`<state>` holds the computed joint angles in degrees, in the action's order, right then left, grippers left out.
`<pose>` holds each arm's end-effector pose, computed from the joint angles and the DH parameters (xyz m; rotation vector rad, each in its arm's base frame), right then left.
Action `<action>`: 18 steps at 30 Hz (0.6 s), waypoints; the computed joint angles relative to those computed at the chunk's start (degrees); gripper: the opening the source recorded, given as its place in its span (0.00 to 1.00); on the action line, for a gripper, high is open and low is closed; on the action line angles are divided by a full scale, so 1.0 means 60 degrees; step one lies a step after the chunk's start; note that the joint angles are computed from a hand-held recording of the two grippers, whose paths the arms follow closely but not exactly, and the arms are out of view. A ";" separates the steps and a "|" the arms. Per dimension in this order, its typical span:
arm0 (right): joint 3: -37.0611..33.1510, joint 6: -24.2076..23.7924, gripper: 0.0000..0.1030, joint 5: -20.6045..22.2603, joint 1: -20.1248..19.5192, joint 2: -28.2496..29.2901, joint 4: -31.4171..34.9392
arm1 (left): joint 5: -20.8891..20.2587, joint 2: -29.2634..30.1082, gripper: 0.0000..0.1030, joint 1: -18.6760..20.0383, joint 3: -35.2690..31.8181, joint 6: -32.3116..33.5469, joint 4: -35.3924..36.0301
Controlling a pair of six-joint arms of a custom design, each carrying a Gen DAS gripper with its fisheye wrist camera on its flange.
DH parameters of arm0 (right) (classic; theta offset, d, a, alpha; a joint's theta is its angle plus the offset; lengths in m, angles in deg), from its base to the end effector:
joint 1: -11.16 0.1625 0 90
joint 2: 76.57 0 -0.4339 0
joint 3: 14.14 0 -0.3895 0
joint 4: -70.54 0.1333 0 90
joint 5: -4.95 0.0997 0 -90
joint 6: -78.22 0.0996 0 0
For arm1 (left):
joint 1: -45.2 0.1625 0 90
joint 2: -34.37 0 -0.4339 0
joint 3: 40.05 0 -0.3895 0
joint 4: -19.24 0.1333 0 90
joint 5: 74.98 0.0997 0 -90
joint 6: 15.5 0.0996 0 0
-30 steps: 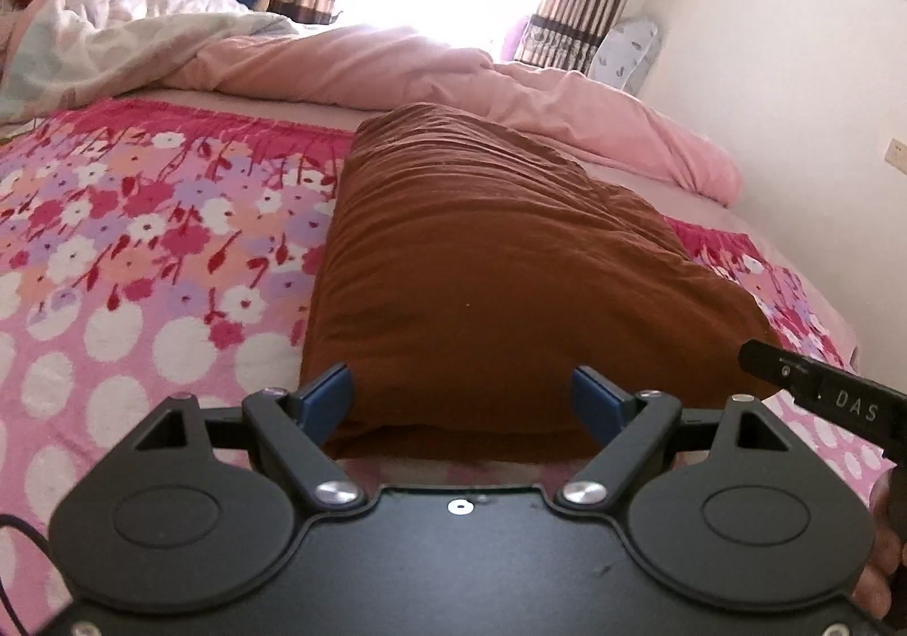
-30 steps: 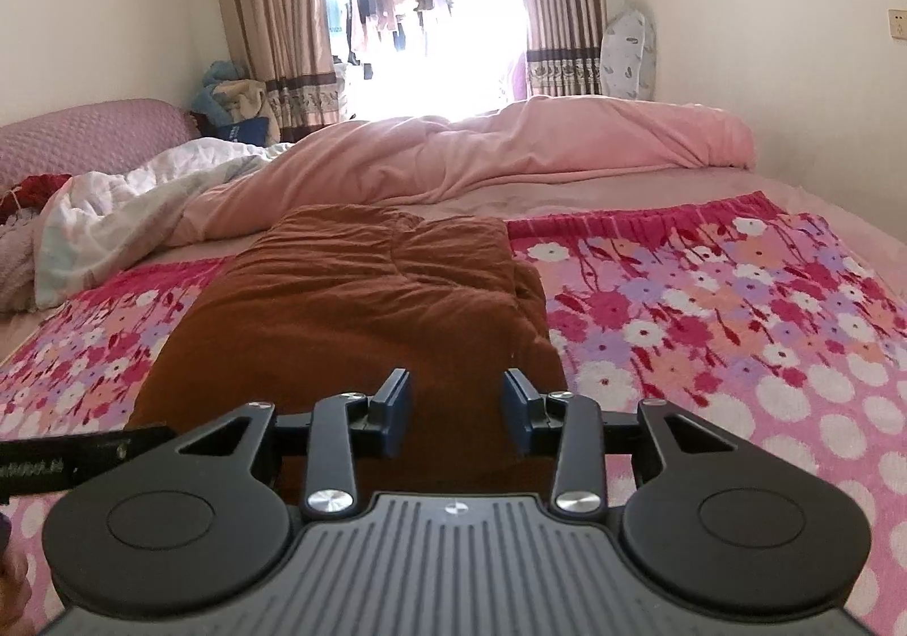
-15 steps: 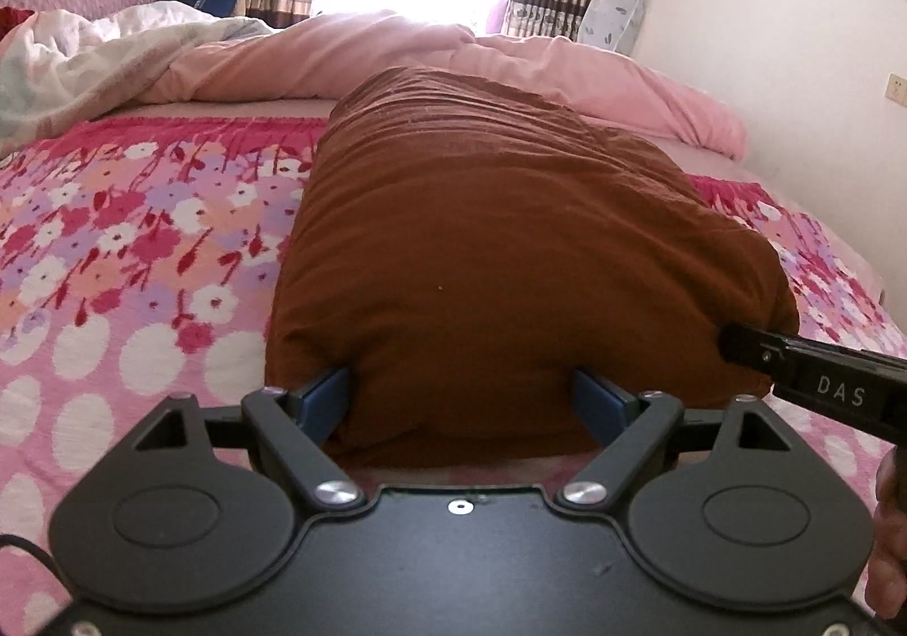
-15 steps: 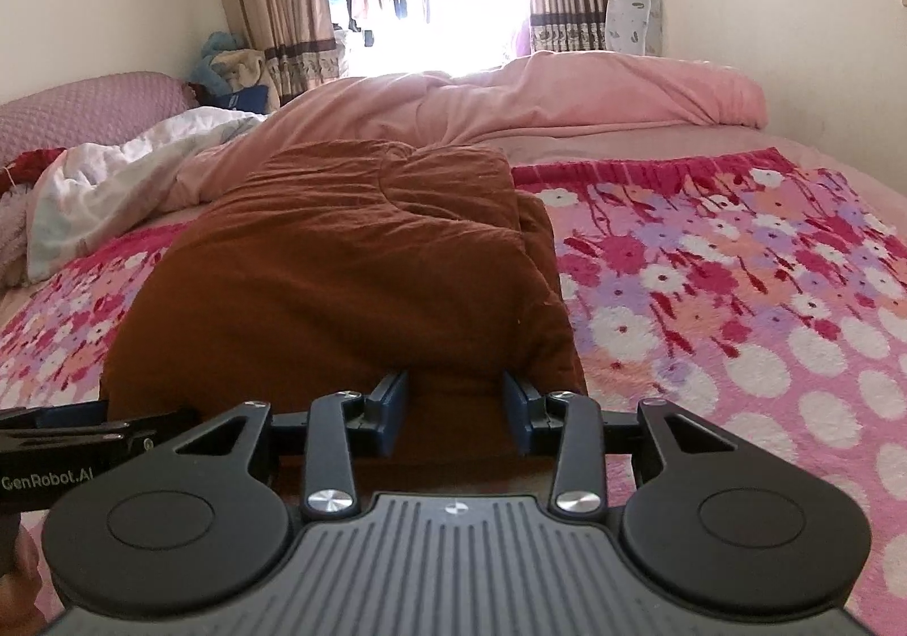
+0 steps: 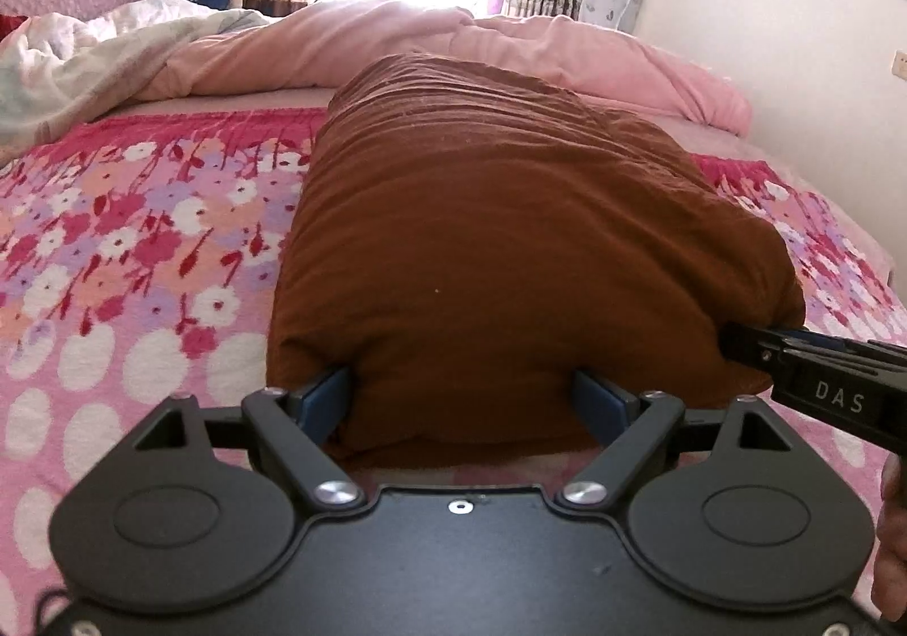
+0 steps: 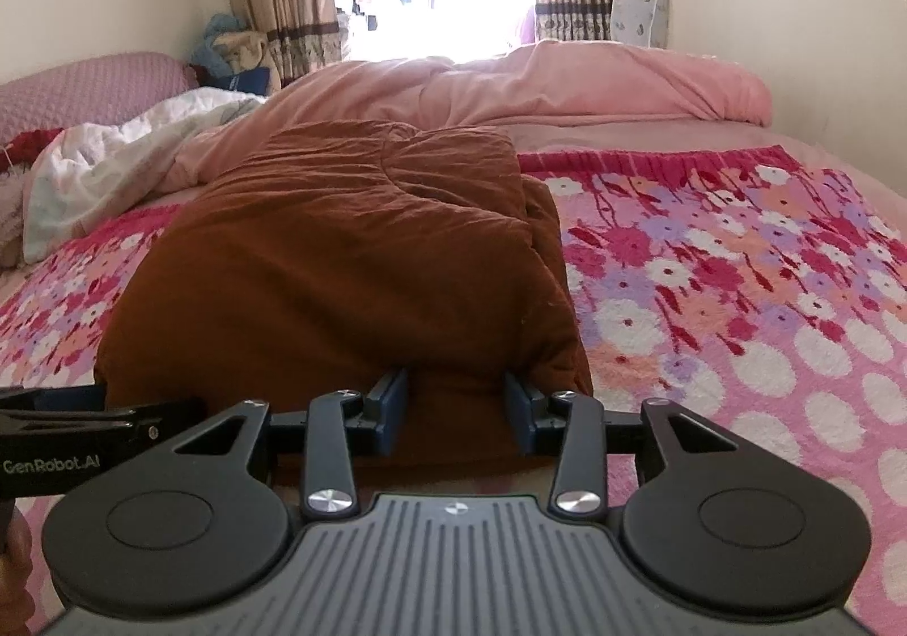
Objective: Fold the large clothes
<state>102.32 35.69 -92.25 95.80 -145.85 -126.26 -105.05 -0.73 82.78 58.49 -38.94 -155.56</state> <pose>0.0685 -0.5628 0.3187 0.6705 -2.2605 1.1737 -0.3735 -0.5644 0.0534 0.3294 2.2625 -1.1436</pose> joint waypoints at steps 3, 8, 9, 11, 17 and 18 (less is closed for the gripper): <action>0.0099 0.0355 0.46 -0.0158 0.0142 -0.0390 0.0424 | 0.0154 -0.0374 0.83 -0.0324 0.0279 -0.0694 0.0506; 0.1095 0.0358 0.49 0.0158 0.0151 -0.1551 0.0304 | 0.0500 -0.1263 0.84 -0.1182 0.1308 -0.2363 0.1558; 0.1344 0.0307 0.50 0.0173 0.0143 -0.1786 0.0219 | 0.0684 -0.1466 0.84 -0.1389 0.1516 -0.2960 0.2129; 0.1912 0.0307 0.57 0.0187 0.0086 -0.2261 -0.0086 | 0.0906 -0.1877 0.84 -0.1758 0.1875 -0.4333 0.3459; 0.3133 -0.0245 0.61 0.0005 -0.0001 -0.3353 -0.0578 | 0.1148 -0.2717 0.84 -0.2834 0.2757 -0.7928 0.6882; 0.3324 -0.0362 0.62 0.0034 -0.0038 -0.3533 -0.0638 | 0.1117 -0.2808 0.84 -0.2997 0.2822 -0.8582 0.7582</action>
